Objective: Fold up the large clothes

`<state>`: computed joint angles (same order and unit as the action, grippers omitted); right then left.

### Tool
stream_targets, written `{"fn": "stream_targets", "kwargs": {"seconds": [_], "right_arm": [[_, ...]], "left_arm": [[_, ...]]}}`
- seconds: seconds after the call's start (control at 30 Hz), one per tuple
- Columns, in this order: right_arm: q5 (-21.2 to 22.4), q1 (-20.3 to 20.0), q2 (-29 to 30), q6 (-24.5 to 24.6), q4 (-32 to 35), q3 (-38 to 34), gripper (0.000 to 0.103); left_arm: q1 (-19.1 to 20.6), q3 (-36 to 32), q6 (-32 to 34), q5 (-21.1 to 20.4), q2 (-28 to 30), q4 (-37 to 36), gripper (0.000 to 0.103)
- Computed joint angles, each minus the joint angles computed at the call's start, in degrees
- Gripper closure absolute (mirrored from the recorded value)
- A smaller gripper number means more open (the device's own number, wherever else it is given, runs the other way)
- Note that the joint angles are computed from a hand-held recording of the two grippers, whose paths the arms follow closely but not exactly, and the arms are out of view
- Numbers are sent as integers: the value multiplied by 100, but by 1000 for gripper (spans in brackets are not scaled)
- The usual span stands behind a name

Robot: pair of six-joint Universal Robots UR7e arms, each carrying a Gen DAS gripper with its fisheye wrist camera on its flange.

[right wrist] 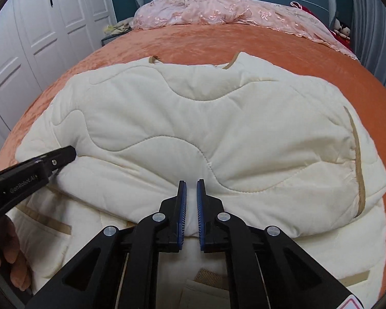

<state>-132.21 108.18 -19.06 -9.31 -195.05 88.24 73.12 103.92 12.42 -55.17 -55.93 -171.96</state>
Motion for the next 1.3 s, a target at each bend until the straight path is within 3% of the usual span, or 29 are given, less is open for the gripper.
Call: {"fn": "stream_targets", "kwargs": {"seconds": [0.07, 0.43, 0.53, 0.63, 0.7, 0.77, 0.83, 0.87, 0.93, 1.03, 1.17, 1.3], "right_arm": [[101, -30, -32, 64, -76, 78, 99], [-140, 34, 150, -171, -340, -27, 99], [40, -3, 37, -11, -252, 85, 99], [252, -41, -243, 296, 183, 257, 99], [-161, 90, -356, 237, 510, 225, 99], [-536, 221, -417, 21, 421, 155, 87], [-336, 239, -544, 59, 392, 18, 83], [-69, 214, -585, 210, 564, -147, 82], [548, 117, -528, 462, 1079, -658, 69], [1503, -39, -55, 824, 2044, -1851, 61], [1768, -151, 970, 960, 3319, -3901, 61], [2086, -320, 2031, 1369, 4880, -6064, 57]], "left_arm": [[99, 124, 215, -212, 28, -391, 85], [65, 321, 521, -81, 164, -1053, 85], [67, 296, 400, -153, 105, -877, 85], [72, 198, 54, -311, -155, -216, 85], [68, 85, -72, -401, -392, 187, 85], [90, -139, 75, -521, -532, 360, 85], [92, -611, 185, -327, -440, 569, 85], [126, -923, 97, -322, -348, 825, 86], [208, -1628, -183, -396, -74, 1414, 85], [328, -2596, -455, -651, 424, 2036, 85], [525, -3673, -619, -1135, 1062, 2674, 85], [764, -4438, -802, -1223, 1610, 3184, 86]]}}
